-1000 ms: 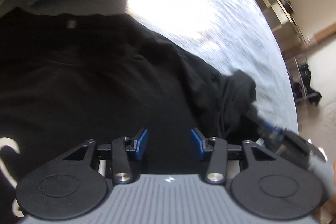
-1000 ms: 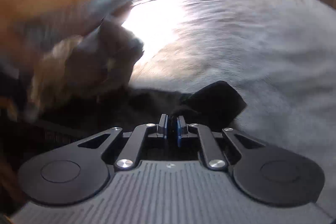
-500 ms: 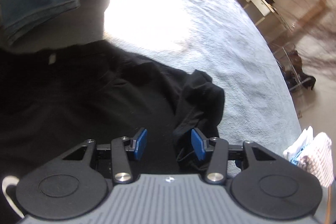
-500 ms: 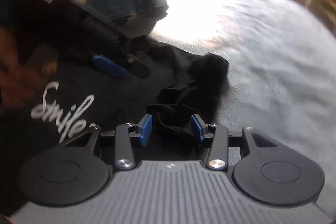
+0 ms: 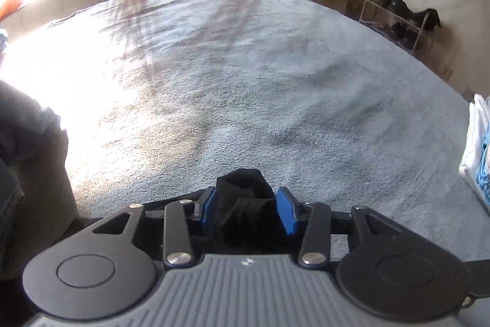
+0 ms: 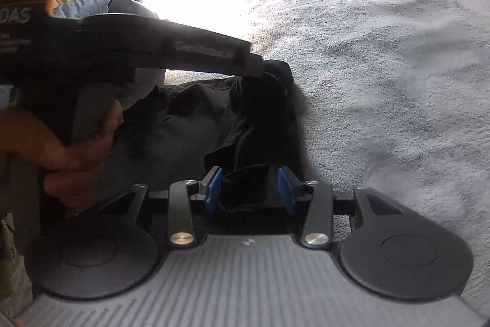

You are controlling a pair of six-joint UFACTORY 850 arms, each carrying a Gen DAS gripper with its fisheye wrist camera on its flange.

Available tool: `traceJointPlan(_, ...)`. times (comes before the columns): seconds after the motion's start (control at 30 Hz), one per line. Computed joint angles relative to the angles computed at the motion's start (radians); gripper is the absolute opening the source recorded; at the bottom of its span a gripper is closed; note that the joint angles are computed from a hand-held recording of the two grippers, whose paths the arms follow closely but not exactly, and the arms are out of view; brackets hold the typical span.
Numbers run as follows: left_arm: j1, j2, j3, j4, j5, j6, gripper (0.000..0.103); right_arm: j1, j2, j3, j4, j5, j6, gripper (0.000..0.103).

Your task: Fold clothes

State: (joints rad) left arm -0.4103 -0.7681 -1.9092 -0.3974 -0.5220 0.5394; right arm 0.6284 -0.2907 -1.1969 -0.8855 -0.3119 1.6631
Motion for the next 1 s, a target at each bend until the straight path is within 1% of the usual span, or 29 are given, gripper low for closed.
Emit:
traceJointPlan(0.03,-0.001,-0.01,-0.014,0.004,-0.02,0.004,0.023,0.0,-0.003,-0.002,-0.011,0.005,0.019,0.04)
traceJointPlan(0.07,-0.001,-0.017,-0.025,0.015,-0.037,-0.012,0.011,0.0,-0.007,-0.005,-0.022,0.009,0.04,0.04)
traceJointPlan(0.1,-0.001,-0.025,-0.036,0.025,-0.053,-0.028,0.007,-0.001,-0.011,-0.008,-0.034,0.013,0.065,0.04)
traceJointPlan(0.13,0.002,-0.03,-0.045,0.018,-0.072,-0.04,0.006,-0.002,-0.016,-0.011,-0.046,0.015,0.09,0.039)
traceJointPlan(0.17,0.012,-0.033,-0.054,-0.021,-0.095,-0.051,0.004,-0.003,-0.021,-0.014,-0.058,0.016,0.116,0.039)
traceJointPlan(0.23,0.036,-0.052,-0.089,-0.116,-0.158,-0.089,0.004,-0.01,-0.033,-0.02,-0.064,0.027,0.158,0.039)
traceJointPlan(0.3,0.065,-0.081,-0.139,-0.226,-0.234,-0.133,0.003,-0.019,-0.045,-0.022,-0.035,0.048,0.157,0.037)
traceJointPlan(0.37,0.082,-0.097,-0.165,-0.304,-0.272,-0.158,0.003,-0.022,-0.051,-0.02,-0.048,0.06,0.192,0.036)
traceJointPlan(0.4,0.087,-0.101,-0.173,-0.329,-0.282,-0.169,0.003,-0.022,-0.054,-0.019,-0.053,0.062,0.202,0.029)
traceJointPlan(0.43,0.091,-0.106,-0.18,-0.354,-0.295,-0.182,0.003,-0.023,-0.055,-0.018,-0.053,0.064,0.206,0.018)
traceJointPlan(0.5,0.096,-0.113,-0.192,-0.398,-0.314,-0.206,0.003,-0.02,-0.048,-0.006,-0.111,0.056,0.268,0.006)
traceJointPlan(0.53,0.095,-0.113,-0.195,-0.416,-0.316,-0.208,0.003,-0.018,-0.039,0.005,-0.16,0.048,0.321,0.003)
traceJointPlan(0.6,0.086,-0.115,-0.204,-0.435,-0.315,-0.2,0.003,-0.01,-0.001,0.036,-0.258,0.006,0.432,0.002)
traceJointPlan(0.67,0.072,-0.128,-0.228,-0.465,-0.318,-0.195,0.003,-0.001,0.045,0.067,-0.3,-0.067,0.477,0.002)
traceJointPlan(0.77,0.039,-0.169,-0.293,-0.493,-0.318,-0.207,0.003,0.0,0.109,0.106,-0.3,-0.19,0.438,0.002)
traceJointPlan(0.8,0.025,-0.187,-0.318,-0.501,-0.312,-0.206,0.003,-0.008,0.125,0.118,-0.29,-0.214,0.407,0.002)
traceJointPlan(0.87,-0.003,-0.231,-0.37,-0.498,-0.305,-0.222,0.003,-0.035,0.145,0.142,-0.264,-0.241,0.347,0.002)
traceJointPlan(0.93,-0.03,-0.301,-0.457,-0.447,-0.323,-0.261,0.006,-0.068,0.156,0.166,-0.234,-0.256,0.288,0.002)
traceJointPlan(1.0,-0.047,-0.342,-0.504,-0.387,-0.338,-0.287,0.017,-0.108,0.155,0.192,-0.182,-0.244,0.232,0.002)
